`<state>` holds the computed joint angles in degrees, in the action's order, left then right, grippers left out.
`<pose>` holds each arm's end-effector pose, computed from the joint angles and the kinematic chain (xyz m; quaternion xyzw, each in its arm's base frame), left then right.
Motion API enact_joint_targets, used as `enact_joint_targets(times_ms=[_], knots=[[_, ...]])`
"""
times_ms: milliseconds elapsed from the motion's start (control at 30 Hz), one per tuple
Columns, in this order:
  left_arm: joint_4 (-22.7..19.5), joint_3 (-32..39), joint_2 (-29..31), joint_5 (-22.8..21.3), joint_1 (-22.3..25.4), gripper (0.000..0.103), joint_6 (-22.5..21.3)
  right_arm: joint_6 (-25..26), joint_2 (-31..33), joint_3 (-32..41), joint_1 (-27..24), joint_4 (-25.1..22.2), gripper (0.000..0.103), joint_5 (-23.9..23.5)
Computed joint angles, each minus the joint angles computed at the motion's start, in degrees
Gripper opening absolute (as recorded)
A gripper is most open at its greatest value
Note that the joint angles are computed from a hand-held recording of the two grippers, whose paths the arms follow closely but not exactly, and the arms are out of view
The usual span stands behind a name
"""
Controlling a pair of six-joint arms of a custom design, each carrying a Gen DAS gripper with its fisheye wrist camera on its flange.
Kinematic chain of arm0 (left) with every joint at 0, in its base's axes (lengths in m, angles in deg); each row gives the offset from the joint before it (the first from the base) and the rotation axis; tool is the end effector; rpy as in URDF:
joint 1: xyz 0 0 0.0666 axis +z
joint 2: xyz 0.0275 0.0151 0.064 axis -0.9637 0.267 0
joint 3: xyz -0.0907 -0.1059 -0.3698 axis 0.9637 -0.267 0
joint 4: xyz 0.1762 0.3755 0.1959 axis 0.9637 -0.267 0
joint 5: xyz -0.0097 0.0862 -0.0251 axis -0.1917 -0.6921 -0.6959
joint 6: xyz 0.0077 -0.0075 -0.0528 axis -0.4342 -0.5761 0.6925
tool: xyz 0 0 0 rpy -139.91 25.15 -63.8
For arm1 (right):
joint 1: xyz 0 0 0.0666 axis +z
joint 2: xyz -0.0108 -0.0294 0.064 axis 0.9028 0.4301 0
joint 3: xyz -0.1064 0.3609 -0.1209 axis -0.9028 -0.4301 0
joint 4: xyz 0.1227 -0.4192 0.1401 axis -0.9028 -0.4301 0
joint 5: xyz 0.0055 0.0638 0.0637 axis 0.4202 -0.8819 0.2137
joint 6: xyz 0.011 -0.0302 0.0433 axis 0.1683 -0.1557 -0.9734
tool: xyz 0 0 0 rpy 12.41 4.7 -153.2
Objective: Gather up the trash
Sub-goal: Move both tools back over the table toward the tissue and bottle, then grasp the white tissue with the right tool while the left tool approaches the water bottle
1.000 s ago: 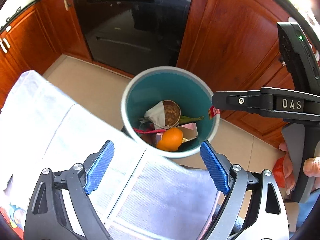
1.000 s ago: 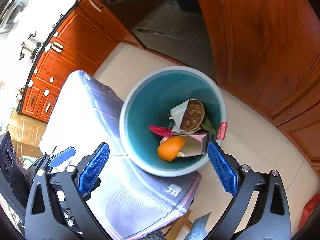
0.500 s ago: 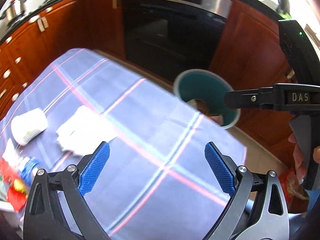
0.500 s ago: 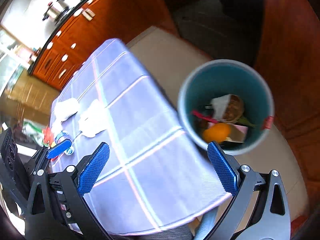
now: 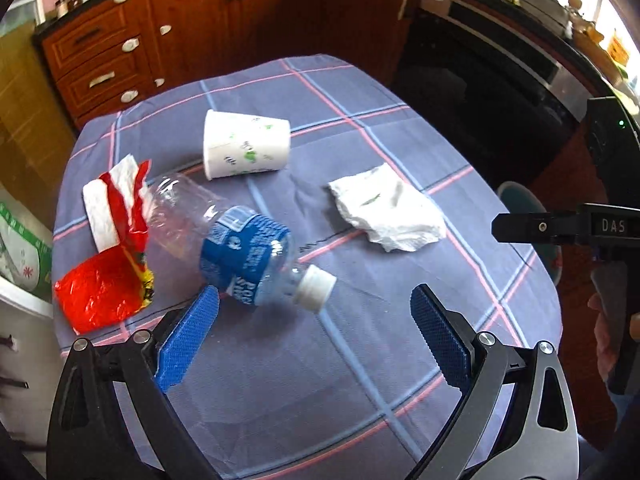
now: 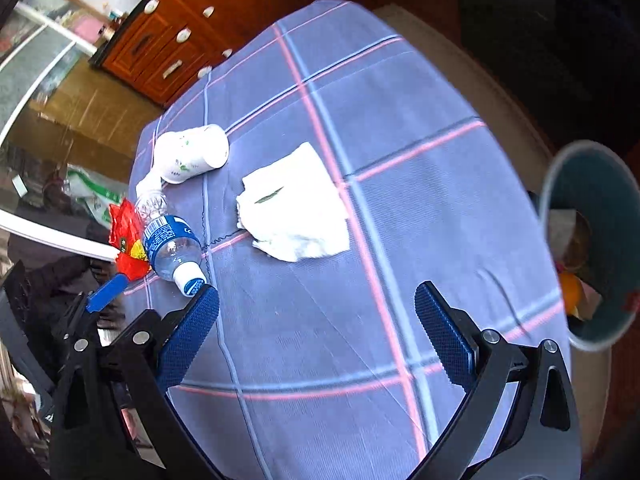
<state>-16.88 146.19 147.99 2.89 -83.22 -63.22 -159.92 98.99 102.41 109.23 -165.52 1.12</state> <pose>0.3877 -0.0712 0.5966 0.3094 0.9128 -0.1231 0.2365 0.3139 0.3049 0.5875 0.2261 0.9373 0.1924 0.1827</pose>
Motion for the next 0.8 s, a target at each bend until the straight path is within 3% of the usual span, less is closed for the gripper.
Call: enact_joint_targets(times_ms=[200,400,600,667,700,767,800], knots=[[-0.01,0.83,2.24,0.60,3.64,0.097,1.30,5.20,5.76,2.00,-2.64,2.10,0.095,-3.80],[0.21,0.69,4.04,0.71,4.98,0.097,3.90,8.54,10.20,4.21,-3.75,0.84,0.095,-3.55],[-0.11,1.71,5.93,3.25,5.89,0.097,8.53,12.81,11.82,5.40,-2.43,1.06,0.097,3.41],[0.08,2.14,6.39,4.25,5.91,0.097,10.19,14.21,12.17,5.45,-1.56,0.12,0.094,6.25],[0.46,2.25,6.54,4.38,5.79,0.097,11.28,14.89,12.38,5.66,-1.09,-0.49,0.086,7.97],[1.27,2.35,6.84,4.58,5.47,0.097,13.86,16.12,12.55,6.13,-0.34,-2.58,0.053,11.22],[1.48,2.49,7.08,4.68,5.32,0.097,15.21,16.25,11.97,5.51,-0.21,-2.20,0.043,11.42]])
